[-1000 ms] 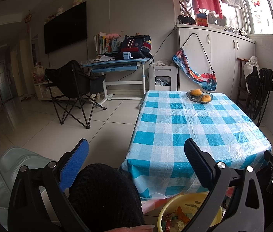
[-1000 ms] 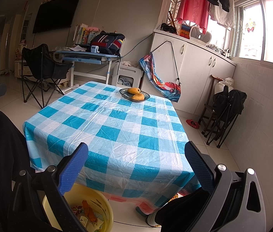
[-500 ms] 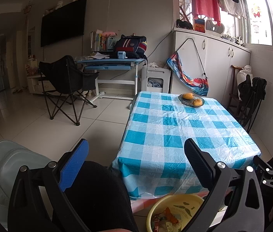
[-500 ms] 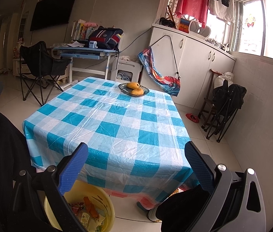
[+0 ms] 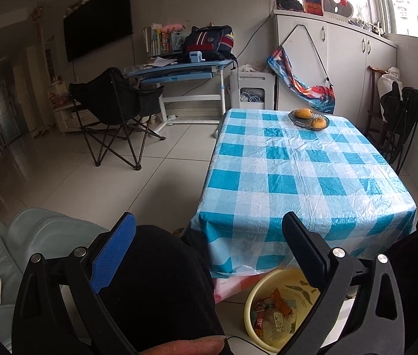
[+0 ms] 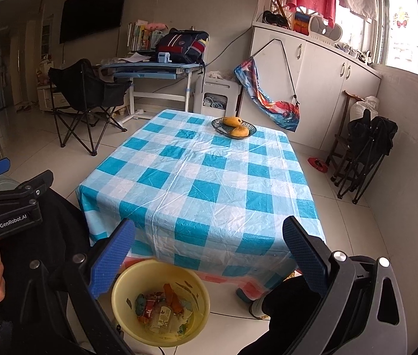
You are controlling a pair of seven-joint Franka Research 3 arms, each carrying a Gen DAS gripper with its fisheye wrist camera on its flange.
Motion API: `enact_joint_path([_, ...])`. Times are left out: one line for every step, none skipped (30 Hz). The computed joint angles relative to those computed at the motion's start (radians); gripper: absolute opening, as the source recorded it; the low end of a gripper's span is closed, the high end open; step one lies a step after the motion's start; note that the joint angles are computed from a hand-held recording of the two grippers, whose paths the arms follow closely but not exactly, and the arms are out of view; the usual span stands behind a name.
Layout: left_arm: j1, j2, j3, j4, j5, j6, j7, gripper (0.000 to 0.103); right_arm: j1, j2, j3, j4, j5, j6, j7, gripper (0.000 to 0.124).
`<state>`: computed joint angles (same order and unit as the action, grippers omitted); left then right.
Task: Collect trash
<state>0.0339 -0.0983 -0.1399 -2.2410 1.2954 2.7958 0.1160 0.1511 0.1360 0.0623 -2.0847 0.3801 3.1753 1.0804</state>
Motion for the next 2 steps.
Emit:
enact_joint_path([-0.001,0.002,0.002,-0.001,-0.020,-0.002,0.013,0.096,0.002,-0.006,-0.003,-0.008,-0.004,0.004,-0.001,0.096])
enact_joint_path([-0.001,0.000,0.004,-0.006,-0.037,-0.002,0.025,0.096,0.020,-0.002,-0.020,-0.003,-0.025,0.006,0.015,0.096])
